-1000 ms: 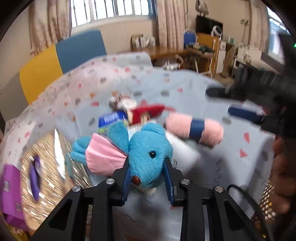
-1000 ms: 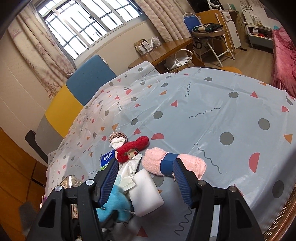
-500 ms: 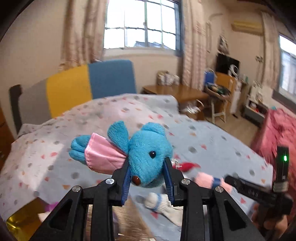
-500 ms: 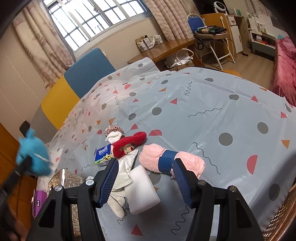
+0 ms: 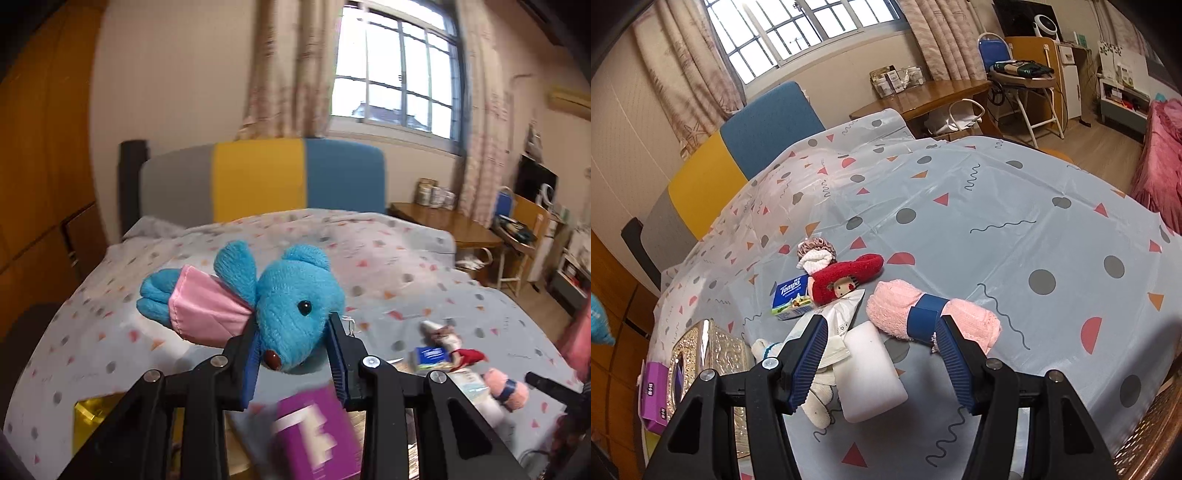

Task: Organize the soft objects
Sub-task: 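Place the blue mouse in the tray with the left gripper while the right gripper grasps the wipes packet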

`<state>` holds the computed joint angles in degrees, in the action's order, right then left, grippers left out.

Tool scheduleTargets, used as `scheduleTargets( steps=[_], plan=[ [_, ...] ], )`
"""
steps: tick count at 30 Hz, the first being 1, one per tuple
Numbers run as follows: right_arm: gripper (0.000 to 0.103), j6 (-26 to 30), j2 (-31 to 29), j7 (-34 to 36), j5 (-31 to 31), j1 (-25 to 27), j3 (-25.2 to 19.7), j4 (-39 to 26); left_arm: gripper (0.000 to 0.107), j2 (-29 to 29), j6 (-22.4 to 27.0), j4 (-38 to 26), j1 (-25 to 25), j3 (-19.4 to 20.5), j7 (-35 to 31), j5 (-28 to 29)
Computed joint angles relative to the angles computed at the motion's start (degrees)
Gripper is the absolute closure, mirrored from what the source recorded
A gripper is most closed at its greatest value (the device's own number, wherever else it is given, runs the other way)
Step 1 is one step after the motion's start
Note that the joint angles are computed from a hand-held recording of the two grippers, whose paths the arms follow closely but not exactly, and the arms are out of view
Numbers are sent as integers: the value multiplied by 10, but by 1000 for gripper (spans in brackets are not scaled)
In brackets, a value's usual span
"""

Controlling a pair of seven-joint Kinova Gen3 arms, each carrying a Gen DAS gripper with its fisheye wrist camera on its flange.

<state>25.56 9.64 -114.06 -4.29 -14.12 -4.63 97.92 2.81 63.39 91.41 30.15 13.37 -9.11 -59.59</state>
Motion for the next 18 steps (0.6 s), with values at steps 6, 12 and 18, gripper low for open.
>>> scheduleTargets(
  steps=[6,12,18],
  plan=[
    [41,24,8,3,18,-9,-1,-16,74,-51,18,95,-17,15,74,21],
    [41,78,32,25,23,-17,-6,-53,74,-96,45,184,-41,52,150,55],
    [41,138,77,91,-4,-18,-27,-121,73,-131,69,250,-63,82,196,106]
  ],
)
